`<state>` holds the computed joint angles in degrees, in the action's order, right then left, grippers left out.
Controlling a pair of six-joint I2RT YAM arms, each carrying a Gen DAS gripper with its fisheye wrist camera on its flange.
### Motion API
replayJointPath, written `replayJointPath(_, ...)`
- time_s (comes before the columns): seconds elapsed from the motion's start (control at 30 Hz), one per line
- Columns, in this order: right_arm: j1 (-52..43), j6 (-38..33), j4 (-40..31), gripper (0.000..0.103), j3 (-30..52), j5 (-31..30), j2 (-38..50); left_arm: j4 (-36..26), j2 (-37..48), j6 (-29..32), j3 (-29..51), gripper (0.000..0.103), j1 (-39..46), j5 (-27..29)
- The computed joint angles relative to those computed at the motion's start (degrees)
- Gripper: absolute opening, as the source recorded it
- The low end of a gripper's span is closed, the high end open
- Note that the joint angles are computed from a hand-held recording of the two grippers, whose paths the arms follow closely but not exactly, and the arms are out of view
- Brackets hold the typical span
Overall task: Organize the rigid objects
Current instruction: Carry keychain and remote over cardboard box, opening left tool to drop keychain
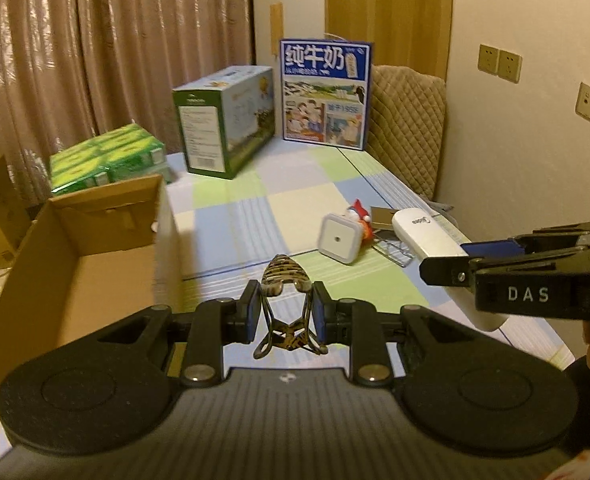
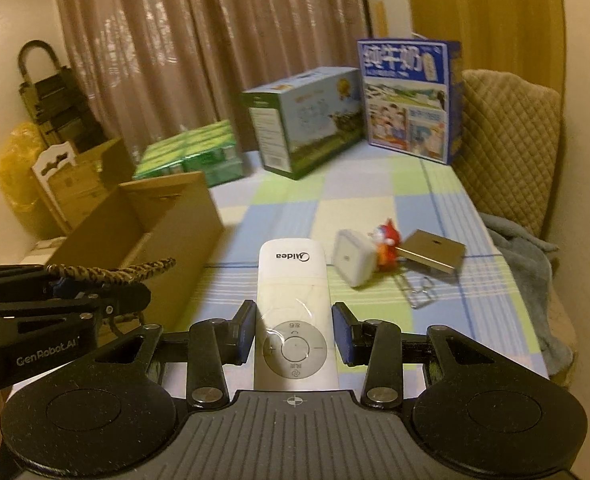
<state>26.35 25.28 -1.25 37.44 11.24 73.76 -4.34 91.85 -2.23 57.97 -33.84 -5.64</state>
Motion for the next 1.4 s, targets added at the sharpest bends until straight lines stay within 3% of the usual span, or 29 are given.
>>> replayJointPath(0.37, 8.21, 0.45, -1.12, 0.038, 9.01, 2.11, 7.46, -2.31, -8.78, 3.27, -5.08, 0.022, 8.67, 2.34)
replayJointPath(0.6, 10.76, -0.44, -0.78, 0.038, 17.66, 0.35, 16.3, -3.49, -9.7, 10.33, -4.53, 0.022, 19.11, 5.92)
replayJointPath(0.97, 11.6, -0.43, -2.28, 0.038, 35.57, -4.56, 33.23, -5.8, -0.02, 15.64, 3.93, 0.022, 33.64, 13.78)
replayJointPath(1.4, 11.04, 0.74, -5.61, 0.038, 48.36, -6.5, 44.57, -5.31, 11.12, 16.25, 9.37, 0.022, 33.8, 17.69)
